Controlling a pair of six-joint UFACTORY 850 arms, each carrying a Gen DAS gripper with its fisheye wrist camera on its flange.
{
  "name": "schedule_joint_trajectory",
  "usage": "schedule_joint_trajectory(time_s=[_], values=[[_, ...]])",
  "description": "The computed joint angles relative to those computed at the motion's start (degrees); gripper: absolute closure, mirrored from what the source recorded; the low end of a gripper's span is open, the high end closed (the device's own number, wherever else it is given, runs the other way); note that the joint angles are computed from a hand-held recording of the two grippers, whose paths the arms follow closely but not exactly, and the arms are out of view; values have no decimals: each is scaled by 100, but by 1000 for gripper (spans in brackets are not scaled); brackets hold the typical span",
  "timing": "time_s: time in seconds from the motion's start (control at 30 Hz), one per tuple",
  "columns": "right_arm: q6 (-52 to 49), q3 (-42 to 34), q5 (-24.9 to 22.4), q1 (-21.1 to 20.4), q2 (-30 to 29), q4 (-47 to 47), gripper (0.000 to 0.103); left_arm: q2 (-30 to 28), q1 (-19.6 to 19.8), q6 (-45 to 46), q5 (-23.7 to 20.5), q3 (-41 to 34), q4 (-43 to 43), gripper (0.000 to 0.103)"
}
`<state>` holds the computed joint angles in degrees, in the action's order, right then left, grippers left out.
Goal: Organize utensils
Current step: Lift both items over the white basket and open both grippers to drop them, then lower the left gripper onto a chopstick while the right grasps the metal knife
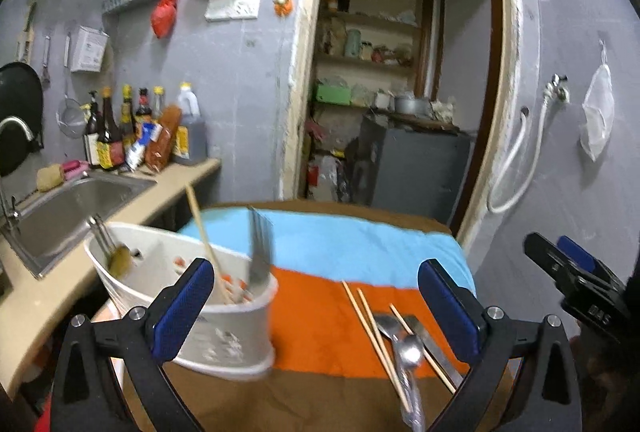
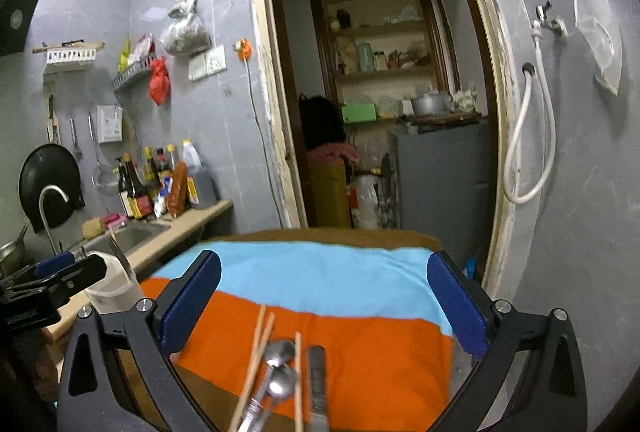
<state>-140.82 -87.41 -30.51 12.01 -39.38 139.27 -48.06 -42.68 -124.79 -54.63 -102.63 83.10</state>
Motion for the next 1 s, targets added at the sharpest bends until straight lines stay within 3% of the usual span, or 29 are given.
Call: schedule_joint_trajectory(time_s=[0.1, 0.33, 0.5, 0.7, 0.87, 1.0], values=[[554, -264, 241, -89, -233, -622, 1, -208, -1, 218, 271, -256, -272, 0], [2836, -1138, 701, -233, -968, -3112, 2, -733, 129, 909, 817, -916, -1123, 1], [4413, -1690, 536, -320, -1433, -4706, 7, -1084, 326, 1513, 1182, -1427, -1861, 23], [5639, -2337, 197, -348, -1932, -5974, 38, -1646, 575, 2338, 1400, -2264, -2922, 57], [6465, -2836, -134, -294, -2287, -6987, 53, -2405, 727, 3416, 969, -3498, -3884, 71], [7015, -3222, -371, -213, -2547, -7678, 54, -2674, 818, 3807, 835, -3925, -4318, 74]])
